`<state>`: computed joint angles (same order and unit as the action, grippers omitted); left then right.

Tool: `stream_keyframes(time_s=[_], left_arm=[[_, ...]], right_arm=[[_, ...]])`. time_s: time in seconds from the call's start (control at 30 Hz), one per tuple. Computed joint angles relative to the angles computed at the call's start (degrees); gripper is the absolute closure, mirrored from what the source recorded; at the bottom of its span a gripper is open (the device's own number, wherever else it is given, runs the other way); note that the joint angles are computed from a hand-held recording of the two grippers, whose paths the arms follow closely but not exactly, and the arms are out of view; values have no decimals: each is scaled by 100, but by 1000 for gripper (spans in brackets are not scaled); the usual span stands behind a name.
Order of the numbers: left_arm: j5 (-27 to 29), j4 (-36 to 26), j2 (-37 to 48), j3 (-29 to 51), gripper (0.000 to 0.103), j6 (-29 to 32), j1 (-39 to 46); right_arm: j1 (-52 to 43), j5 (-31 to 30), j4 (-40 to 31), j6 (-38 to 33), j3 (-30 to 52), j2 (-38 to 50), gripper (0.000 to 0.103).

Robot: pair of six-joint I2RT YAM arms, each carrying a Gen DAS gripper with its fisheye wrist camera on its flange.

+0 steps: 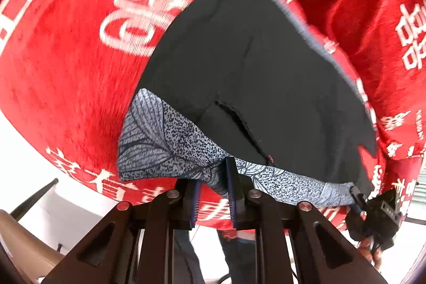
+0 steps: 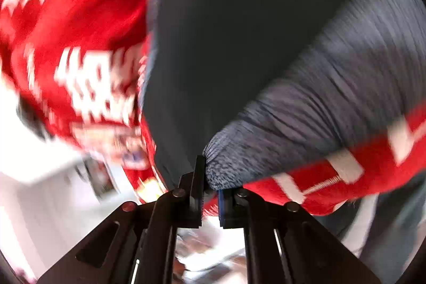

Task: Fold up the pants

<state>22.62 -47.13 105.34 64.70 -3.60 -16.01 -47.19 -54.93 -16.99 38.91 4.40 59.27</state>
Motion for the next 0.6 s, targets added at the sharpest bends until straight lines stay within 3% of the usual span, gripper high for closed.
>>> stream_keyframes(time_s=[0.07, 0.17, 0.37, 0.43, 0.47, 0.53, 0.6], left_arm=[[153, -119, -137, 277, 84, -202, -63], [256, -21, 7, 927, 84, -416, -279], [-335, 547, 1759, 3213, 81, -679, -905], [-763, 583, 2391, 3996, 43, -755, -1087], [-1247, 753, 2703, 4307, 15, -853, -1197], [-1595, 672, 3355, 5061, 10, -900, -1293], [-1861, -142, 4270, 6433, 10, -974, -1364]], right_arm=[[70, 27, -910, -919, 994, 436, 94], [120, 8, -1632, -1875, 2532, 1581, 94], [527, 413, -1876, -2564, 5257, 4168, 95], [805, 778, -1917, -2605, 6295, 5177, 94], [861, 967, -1868, -2627, 6595, 5533, 94], [900, 1212, -1704, -2527, 7066, 6205, 91], [943, 1305, -1605, -2292, 7489, 6807, 90]])
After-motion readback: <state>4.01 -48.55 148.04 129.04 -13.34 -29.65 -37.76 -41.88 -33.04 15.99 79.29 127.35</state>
